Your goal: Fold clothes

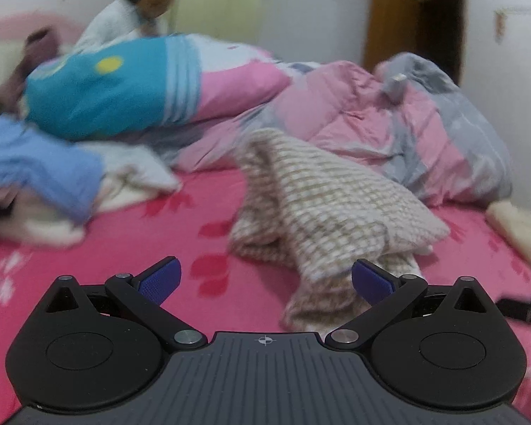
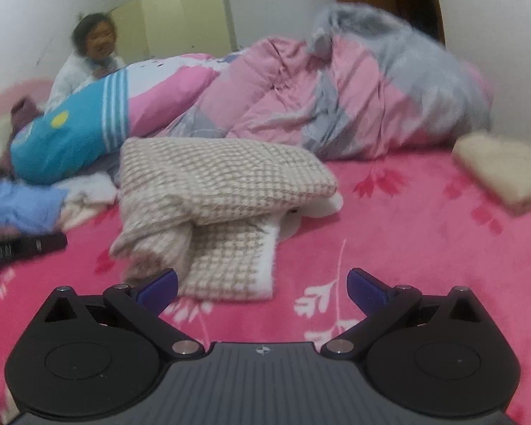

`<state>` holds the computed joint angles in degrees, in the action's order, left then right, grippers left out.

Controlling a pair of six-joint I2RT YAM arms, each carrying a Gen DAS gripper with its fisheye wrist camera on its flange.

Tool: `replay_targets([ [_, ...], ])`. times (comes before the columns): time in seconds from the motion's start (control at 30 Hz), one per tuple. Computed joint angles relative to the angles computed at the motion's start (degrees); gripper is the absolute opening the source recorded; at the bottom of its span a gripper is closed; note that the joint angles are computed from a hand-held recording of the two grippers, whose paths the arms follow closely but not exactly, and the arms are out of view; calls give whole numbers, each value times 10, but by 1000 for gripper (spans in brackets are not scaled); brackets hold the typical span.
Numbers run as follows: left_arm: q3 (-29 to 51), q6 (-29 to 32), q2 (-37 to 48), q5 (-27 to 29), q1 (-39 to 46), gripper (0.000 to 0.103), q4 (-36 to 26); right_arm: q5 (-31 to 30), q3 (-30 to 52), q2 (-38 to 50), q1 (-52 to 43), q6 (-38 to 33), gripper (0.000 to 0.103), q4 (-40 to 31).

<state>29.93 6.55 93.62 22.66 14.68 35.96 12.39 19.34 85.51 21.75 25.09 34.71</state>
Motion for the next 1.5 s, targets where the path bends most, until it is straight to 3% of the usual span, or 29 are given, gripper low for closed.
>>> replay_targets([
  [0.17, 30, 52, 70, -38, -58, 103, 63, -255, 89, 160, -190, 75, 103, 91],
  [0.33, 69, 128, 119, -74, -113, 103, 110, -321, 256, 316, -254, 105, 99, 81],
  [0.5, 119, 174, 185, -98, -155, 103, 146, -374, 416, 448, -278, 165, 74, 37],
  [0.57, 141, 199, 216, -109, -171, 102, 151, -401, 447, 485, -284, 189, 58, 54],
  [0.63, 158, 214, 238, -113, -181, 103, 145, -431, 459, 509, -288, 217, 35, 92],
  [0.7, 173, 223, 255, -114, -187, 103, 136, -450, 448, 510, -290, 224, 23, 150],
  [0.8, 166, 220, 260, -126, -189, 102, 144, -475, 429, 494, -289, 218, 17, 217],
  [0.97, 144, 193, 234, -94, -155, 102, 139, -508, 414, 411, -252, 146, 16, 202],
  [1.17, 79, 130, 157, 44, -40, 102, 129, -535, 392, 333, -146, 54, 16, 172],
  [1.33, 23, 130, 99, 150, 76, 103, 125, -559, 372, 330, -59, 43, 15, 195],
  [1.5, -6, 142, 88, 185, 140, 103, 137, -575, 373, 347, 8, 69, 15, 199],
])
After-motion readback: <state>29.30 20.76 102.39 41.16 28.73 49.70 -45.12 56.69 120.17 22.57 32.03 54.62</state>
